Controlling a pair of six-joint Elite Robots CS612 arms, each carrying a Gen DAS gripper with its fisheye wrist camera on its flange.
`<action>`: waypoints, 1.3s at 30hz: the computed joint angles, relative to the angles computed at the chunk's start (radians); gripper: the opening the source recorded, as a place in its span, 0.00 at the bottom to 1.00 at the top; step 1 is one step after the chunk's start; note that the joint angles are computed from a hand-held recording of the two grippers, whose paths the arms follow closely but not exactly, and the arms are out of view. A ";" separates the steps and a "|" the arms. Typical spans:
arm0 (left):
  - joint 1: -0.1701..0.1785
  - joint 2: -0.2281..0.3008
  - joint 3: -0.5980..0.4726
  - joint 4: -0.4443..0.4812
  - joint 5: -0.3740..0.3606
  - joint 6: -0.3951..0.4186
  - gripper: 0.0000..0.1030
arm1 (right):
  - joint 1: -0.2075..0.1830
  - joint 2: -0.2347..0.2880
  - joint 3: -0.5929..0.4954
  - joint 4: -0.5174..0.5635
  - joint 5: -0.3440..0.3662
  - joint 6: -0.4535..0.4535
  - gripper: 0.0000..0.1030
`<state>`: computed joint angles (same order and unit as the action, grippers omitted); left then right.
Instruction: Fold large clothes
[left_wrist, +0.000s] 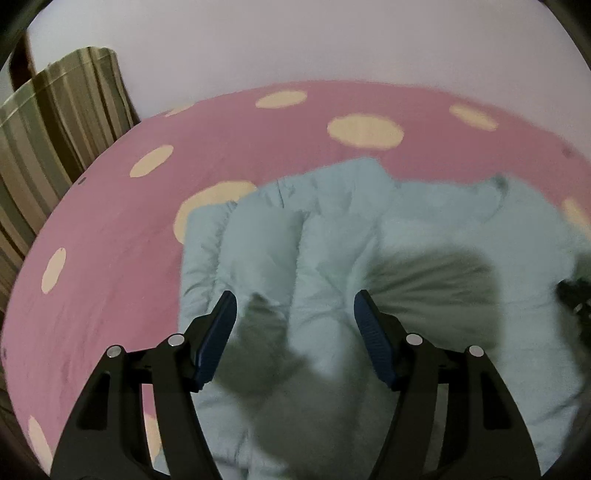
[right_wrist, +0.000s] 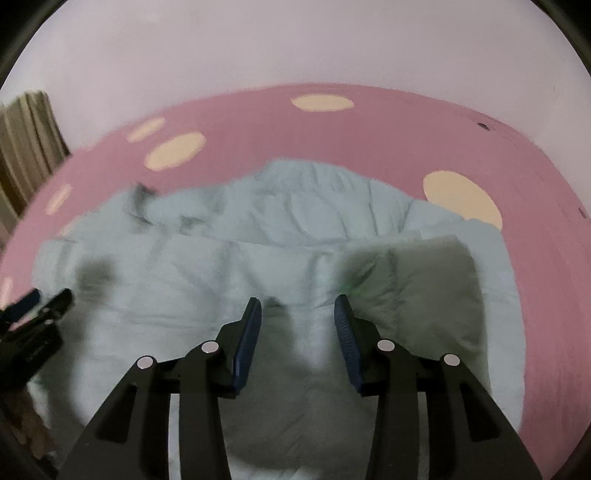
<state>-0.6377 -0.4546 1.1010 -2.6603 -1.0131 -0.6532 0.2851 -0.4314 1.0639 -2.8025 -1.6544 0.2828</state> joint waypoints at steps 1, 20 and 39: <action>-0.007 -0.007 0.017 -0.033 0.008 0.008 0.65 | 0.004 -0.010 0.020 -0.022 0.006 -0.007 0.41; -0.007 0.003 0.029 -0.042 -0.101 0.033 0.67 | 0.016 -0.031 0.098 -0.087 0.036 -0.026 0.48; -0.044 -0.297 0.682 -0.329 -0.162 -0.149 0.73 | -0.059 -0.309 0.708 -0.390 0.031 0.039 0.63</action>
